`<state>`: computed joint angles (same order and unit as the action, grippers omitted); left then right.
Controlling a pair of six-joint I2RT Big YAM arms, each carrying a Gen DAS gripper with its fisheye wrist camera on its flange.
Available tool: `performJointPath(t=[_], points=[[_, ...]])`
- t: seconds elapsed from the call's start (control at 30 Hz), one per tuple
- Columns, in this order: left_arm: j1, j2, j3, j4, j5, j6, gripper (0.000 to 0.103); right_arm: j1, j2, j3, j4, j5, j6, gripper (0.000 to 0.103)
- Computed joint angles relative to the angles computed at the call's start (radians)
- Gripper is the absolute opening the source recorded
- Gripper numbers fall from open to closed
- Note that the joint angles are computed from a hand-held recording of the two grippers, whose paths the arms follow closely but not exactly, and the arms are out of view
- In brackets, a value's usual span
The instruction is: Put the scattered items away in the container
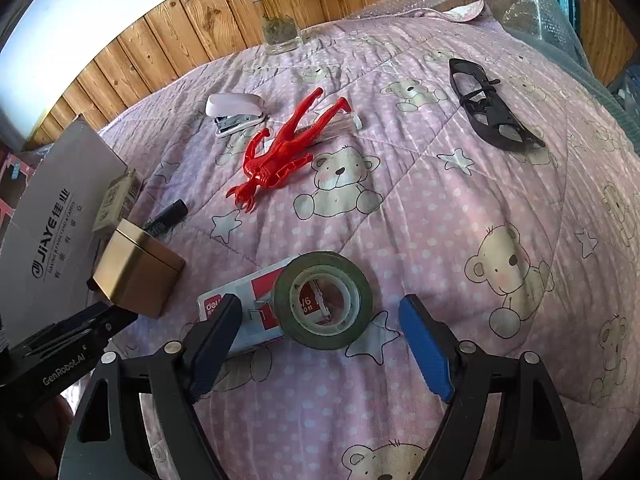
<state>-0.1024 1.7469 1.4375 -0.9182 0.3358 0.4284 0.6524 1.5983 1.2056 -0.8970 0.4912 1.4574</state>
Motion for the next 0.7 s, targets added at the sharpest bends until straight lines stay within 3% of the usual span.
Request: performJointPath(t=[0.03, 0.07, 0.2, 0.27, 0.33, 0.37, 0.53, 0.6, 0.7], points=[[0.007, -0.003, 0.001, -0.002, 0.018, -0.008, 0.056, -0.001, -0.015, -0.019, 0.025, -0.003, 0.008, 0.061], [0.013, -0.004, 0.003, -0.009, 0.033, -0.014, 0.056, -0.004, -0.029, -0.036, 0.042, -0.008, 0.016, 0.058], [0.013, -0.008, 0.006, -0.023, 0.041, -0.013, 0.058, -0.011, -0.067, -0.088, 0.113, -0.014, 0.036, 0.058], [-0.009, -0.005, 0.007, -0.024, 0.010, 0.007, 0.058, -0.014, -0.066, -0.092, 0.139, -0.018, 0.023, 0.062], [-0.028, -0.015, -0.010, -0.011, -0.021, 0.033, 0.058, -0.013, -0.055, -0.091, 0.164, -0.015, -0.001, 0.077], [-0.040, -0.022, -0.022, 0.004, -0.033, 0.041, 0.058, -0.011, -0.042, -0.079, 0.159, -0.011, -0.014, 0.080], [-0.055, -0.058, -0.058, 0.033, -0.035, 0.082, 0.058, -0.002, 0.027, -0.005, 0.060, 0.017, -0.064, 0.082], [-0.048, -0.067, -0.052, 0.017, -0.024, 0.088, 0.058, -0.001, 0.023, -0.012, 0.067, 0.015, -0.066, 0.081], [-0.031, -0.077, -0.040, -0.021, 0.013, 0.098, 0.058, -0.009, -0.034, -0.070, 0.110, 0.012, 0.005, 0.081]])
